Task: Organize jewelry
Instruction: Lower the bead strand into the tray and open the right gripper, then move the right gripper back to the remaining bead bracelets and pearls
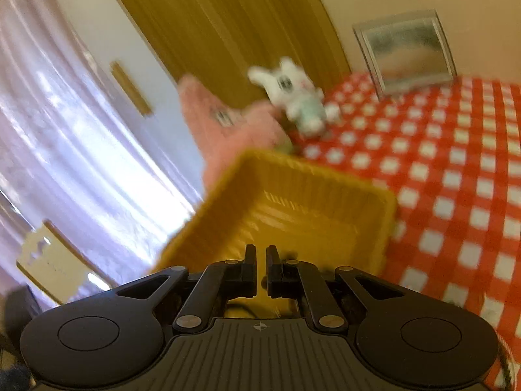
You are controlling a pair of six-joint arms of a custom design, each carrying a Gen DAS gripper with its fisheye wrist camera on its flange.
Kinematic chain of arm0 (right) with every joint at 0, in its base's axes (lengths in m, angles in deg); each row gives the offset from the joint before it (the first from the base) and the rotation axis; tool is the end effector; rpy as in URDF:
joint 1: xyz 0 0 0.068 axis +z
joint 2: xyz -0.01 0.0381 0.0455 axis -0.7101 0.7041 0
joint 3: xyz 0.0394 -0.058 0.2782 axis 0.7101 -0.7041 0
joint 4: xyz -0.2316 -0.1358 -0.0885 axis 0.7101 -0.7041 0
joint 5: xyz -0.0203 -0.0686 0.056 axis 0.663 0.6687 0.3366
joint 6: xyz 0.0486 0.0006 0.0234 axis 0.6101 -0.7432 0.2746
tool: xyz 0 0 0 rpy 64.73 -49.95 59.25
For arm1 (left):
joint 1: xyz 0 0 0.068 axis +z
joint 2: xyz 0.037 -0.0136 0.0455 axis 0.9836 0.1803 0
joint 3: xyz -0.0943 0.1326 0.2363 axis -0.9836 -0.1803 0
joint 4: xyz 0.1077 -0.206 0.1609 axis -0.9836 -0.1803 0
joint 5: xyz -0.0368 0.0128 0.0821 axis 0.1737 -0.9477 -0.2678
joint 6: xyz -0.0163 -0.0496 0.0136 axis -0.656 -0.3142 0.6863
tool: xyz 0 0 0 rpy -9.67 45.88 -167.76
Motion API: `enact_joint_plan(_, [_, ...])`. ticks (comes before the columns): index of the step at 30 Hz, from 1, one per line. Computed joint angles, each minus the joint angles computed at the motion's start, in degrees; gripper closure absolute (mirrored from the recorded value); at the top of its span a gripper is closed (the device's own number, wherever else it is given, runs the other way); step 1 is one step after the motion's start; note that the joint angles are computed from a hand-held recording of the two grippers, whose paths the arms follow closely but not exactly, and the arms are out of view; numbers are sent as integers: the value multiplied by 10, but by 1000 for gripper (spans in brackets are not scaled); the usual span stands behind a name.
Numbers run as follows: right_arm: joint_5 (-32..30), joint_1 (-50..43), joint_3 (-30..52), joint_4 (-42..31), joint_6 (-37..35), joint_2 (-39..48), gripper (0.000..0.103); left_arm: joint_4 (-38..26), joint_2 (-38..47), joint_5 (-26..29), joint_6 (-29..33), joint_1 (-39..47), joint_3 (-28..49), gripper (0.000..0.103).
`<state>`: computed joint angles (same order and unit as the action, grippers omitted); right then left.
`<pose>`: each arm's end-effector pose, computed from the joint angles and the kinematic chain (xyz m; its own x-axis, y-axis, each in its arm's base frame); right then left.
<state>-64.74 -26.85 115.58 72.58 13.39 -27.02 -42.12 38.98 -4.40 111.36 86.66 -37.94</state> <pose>0.2206 0.0680 0.2050 -0.5250 0.5712 -0.6309 0.2508 0.8122 0.5267 0.3334 0.0181 0.1390 -0.3783 0.3805 -0.8439 0.6880 0.7254 0.0187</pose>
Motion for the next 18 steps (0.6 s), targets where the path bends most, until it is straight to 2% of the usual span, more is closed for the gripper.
enact_joint_plan(1, [-4,0,-2,-6,4,10,93,-2,1,-2,0,-1,2,95])
enact_joint_plan(2, [-1,3,-5,-12,7,15,75,-1,3,-3,-2,-1,3,94])
enact_joint_plan(3, [5,8,-9,-18,13,15,51,0,4,-5,-3,-2,3,94])
enact_joint_plan(4, [15,14,-20,-17,23,7,45,0,4,-5,-3,-2,3,94])
enact_joint_plan(6, [22,21,-42,-16,33,-16,45,2,6,-6,-3,-3,4,94])
enact_joint_plan(12, [82,68,-80,-116,70,-96,45,7,5,-10,-8,-4,1,94])
enact_joint_plan(18, [166,130,-124,-284,160,-220,45,7,7,-18,-6,-6,2,94])
